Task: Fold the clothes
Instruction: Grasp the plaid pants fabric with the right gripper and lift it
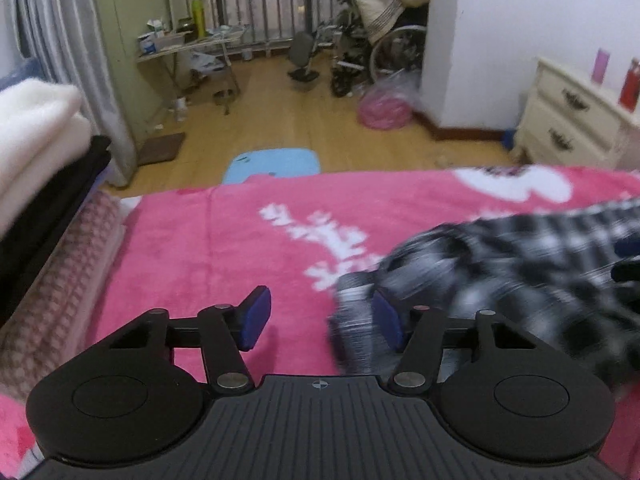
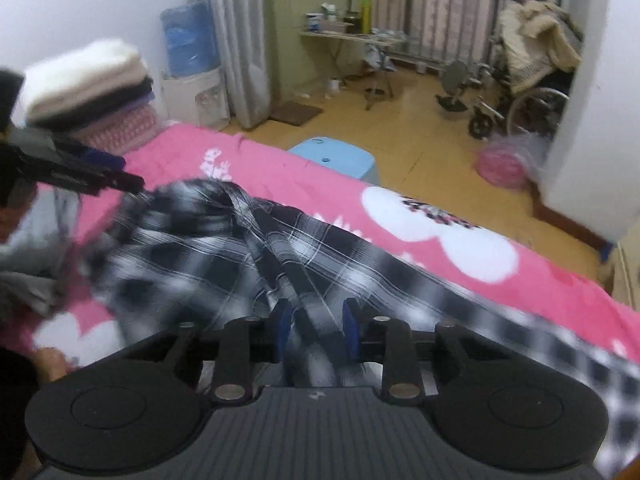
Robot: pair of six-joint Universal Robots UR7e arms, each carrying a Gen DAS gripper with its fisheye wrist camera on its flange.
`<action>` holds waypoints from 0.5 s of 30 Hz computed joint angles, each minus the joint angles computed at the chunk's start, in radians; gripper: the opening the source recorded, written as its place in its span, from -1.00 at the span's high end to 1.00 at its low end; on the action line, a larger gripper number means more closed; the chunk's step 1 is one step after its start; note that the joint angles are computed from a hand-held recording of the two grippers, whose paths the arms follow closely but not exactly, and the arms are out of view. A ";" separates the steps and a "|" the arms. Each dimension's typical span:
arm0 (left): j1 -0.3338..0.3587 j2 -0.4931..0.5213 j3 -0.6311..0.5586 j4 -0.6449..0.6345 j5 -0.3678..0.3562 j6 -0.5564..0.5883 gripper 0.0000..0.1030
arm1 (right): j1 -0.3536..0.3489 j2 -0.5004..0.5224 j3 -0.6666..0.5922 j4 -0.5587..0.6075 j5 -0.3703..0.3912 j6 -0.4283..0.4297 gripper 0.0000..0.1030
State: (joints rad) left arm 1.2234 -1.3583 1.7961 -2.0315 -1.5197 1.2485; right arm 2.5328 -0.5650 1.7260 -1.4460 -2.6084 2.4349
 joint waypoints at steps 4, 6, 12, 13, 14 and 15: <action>0.007 0.008 0.008 0.016 0.020 0.026 -0.11 | 0.006 0.001 0.030 -0.024 0.014 -0.011 0.42; 0.011 0.008 0.010 0.028 0.020 0.035 -0.10 | 0.024 0.018 0.006 -0.004 0.033 -0.033 0.42; 0.020 0.021 0.008 0.026 0.008 0.044 -0.06 | -0.007 0.058 0.012 -0.104 0.180 -0.158 0.91; 0.022 0.023 0.004 0.031 0.005 0.047 -0.04 | -0.007 0.060 0.010 -0.096 0.191 -0.139 0.98; 0.025 0.023 0.000 0.033 0.000 0.053 -0.03 | -0.006 0.065 -0.004 -0.058 0.198 -0.103 0.98; 0.026 0.023 -0.002 0.034 -0.004 0.056 -0.01 | -0.006 0.072 -0.025 -0.009 0.206 -0.071 0.98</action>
State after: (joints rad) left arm 1.2495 -1.3351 1.7945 -1.9971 -1.5241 1.3048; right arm 2.5265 -0.4932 1.7005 -1.4548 -2.4023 2.3642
